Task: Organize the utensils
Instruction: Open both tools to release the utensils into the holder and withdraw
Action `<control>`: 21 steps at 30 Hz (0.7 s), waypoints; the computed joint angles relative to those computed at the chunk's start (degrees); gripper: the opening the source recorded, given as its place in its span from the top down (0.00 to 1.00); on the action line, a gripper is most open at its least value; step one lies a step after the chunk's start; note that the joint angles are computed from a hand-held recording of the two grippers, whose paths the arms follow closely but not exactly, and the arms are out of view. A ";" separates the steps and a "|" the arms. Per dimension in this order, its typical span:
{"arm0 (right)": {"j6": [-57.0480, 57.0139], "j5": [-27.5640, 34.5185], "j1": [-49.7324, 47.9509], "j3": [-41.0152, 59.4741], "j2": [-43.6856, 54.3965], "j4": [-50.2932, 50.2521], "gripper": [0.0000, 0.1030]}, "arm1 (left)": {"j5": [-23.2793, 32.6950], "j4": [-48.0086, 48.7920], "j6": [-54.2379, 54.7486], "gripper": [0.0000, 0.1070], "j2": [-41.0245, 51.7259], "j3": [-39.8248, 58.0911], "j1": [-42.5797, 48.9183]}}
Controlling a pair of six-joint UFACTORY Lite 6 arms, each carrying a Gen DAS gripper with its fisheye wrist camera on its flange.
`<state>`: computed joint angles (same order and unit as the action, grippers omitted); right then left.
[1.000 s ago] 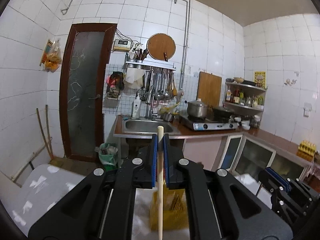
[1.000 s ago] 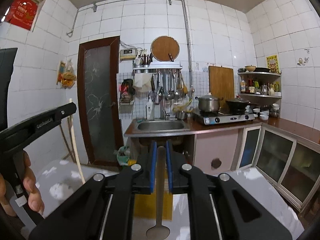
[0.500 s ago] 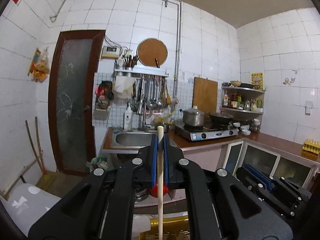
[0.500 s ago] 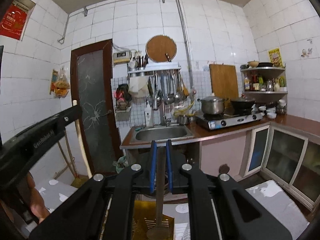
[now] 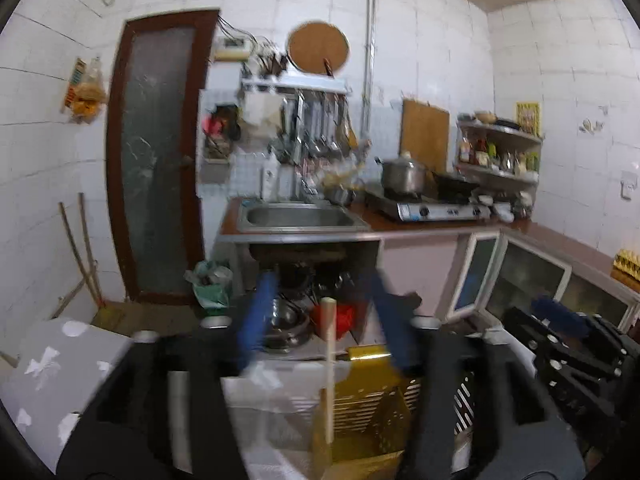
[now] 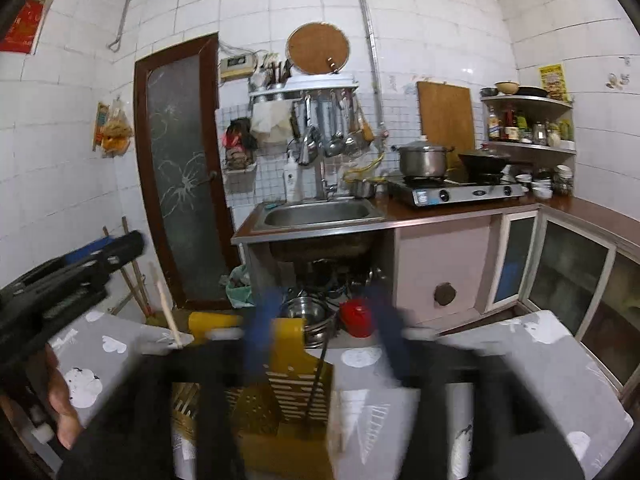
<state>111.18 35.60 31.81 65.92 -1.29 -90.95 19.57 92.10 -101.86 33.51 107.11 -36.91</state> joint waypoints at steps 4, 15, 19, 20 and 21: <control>-6.83 4.99 3.98 -5.45 -9.71 7.51 0.42 | 1.44 1.77 -1.61 0.26 -16.35 -16.70 -0.67; -11.06 31.05 31.44 -14.82 -26.25 19.50 0.38 | 17.32 -5.79 6.44 0.08 -48.45 -47.49 -14.95; -6.66 41.31 42.27 -16.86 -26.77 20.40 0.37 | 20.38 -9.57 5.63 0.08 -54.52 -54.99 -18.27; -5.19 42.94 44.32 -17.74 -26.97 20.65 0.35 | 19.51 -10.78 5.36 0.08 -55.83 -56.84 -18.05; -3.66 44.14 45.92 -18.60 -26.98 20.97 0.35 | 18.70 -11.36 4.83 0.08 -56.49 -58.18 -17.76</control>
<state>107.53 79.74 77.73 47.32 -28.27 -69.99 38.27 80.74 -97.03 -22.98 48.94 -54.67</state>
